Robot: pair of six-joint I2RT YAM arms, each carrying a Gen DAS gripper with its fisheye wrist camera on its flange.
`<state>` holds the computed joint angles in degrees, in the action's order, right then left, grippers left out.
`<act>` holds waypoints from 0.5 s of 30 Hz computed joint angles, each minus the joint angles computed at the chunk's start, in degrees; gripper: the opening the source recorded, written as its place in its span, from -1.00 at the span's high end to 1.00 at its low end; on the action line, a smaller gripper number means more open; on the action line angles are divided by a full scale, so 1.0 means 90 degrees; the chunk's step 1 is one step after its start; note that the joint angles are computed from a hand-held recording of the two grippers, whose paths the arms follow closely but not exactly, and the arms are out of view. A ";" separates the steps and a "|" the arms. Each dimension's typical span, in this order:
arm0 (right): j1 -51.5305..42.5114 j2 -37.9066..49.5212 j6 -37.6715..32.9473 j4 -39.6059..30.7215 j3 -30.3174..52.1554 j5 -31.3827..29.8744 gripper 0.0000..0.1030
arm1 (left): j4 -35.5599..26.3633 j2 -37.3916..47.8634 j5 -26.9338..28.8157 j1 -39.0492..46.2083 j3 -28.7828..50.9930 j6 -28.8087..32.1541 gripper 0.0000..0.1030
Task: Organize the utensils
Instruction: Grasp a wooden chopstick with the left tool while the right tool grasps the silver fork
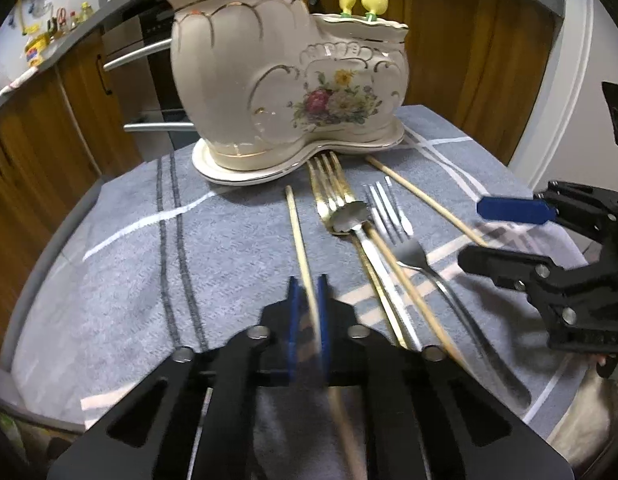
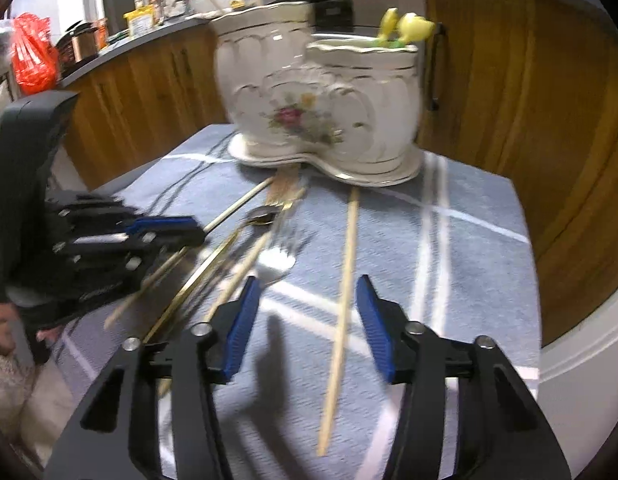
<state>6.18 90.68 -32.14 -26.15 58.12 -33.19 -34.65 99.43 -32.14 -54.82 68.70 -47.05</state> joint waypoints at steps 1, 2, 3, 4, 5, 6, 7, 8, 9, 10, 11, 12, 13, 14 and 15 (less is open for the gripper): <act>0.0049 -0.0036 -0.0071 -0.0105 -0.0012 -0.0023 0.14 | 0.0021 -0.0050 0.0028 0.0016 -0.0052 0.0031 0.89; 0.0092 -0.0067 -0.0111 -0.0127 -0.0044 -0.0005 0.19 | 0.0038 -0.0101 0.0049 0.0030 -0.0104 0.0059 0.89; 0.0146 -0.0088 -0.0155 -0.0144 -0.0075 0.0042 0.21 | 0.0029 -0.0123 0.0050 0.0038 -0.0120 0.0091 0.90; 0.0215 -0.0113 -0.0196 -0.0187 -0.0103 0.0084 0.24 | 0.0020 -0.0138 0.0045 0.0039 -0.0132 0.0101 0.90; 0.0254 -0.0115 -0.0218 -0.0239 -0.0107 0.0079 0.25 | 0.0021 -0.0139 0.0037 0.0037 -0.0136 0.0113 0.90; 0.0291 -0.0118 -0.0269 -0.0344 -0.0092 0.0044 0.27 | 0.0019 -0.0132 0.0026 0.0034 -0.0132 0.0126 0.90; 0.0320 -0.0142 -0.0303 -0.0353 -0.0121 0.0067 0.37 | -0.0006 -0.0119 0.0014 0.0029 -0.0113 0.0149 0.90; 0.0415 -0.0214 -0.0290 -0.0244 -0.0218 0.0284 0.45 | -0.0024 -0.0111 0.0022 0.0030 -0.0097 0.0154 0.90; 0.0478 -0.0254 -0.0256 -0.0157 -0.0279 0.0421 0.46 | -0.0032 -0.0113 0.0038 0.0028 -0.0095 0.0145 0.90; 0.0536 -0.0264 -0.0217 -0.0180 -0.0276 0.0527 0.48 | -0.0050 -0.0124 0.0068 0.0030 -0.0093 0.0139 0.90; 0.0585 -0.0304 -0.0212 -0.0210 -0.0285 0.0595 0.55 | -0.0115 -0.0130 0.0112 0.0031 -0.0065 0.0140 0.90; 0.0640 -0.0314 -0.0212 -0.0239 -0.0267 0.0701 0.57 | -0.0184 -0.0148 0.0156 0.0025 -0.0053 0.0124 0.90; 0.0734 -0.0343 -0.0228 -0.0290 -0.0252 0.0882 0.58 | -0.0269 -0.0148 0.0186 0.0012 -0.0021 0.0102 0.90; 0.0800 -0.0344 -0.0278 -0.0359 -0.0219 0.1013 0.61 | -0.0453 -0.0145 0.0227 -0.0021 0.0051 0.0066 0.90; 0.0875 -0.0334 -0.0353 -0.0469 -0.0147 0.1168 0.61 | -0.0562 -0.0150 0.0257 -0.0043 0.0083 0.0058 0.90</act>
<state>14.05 87.67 -35.32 -30.37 56.80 -22.68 -39.71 98.08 -29.83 -55.21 69.45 -46.53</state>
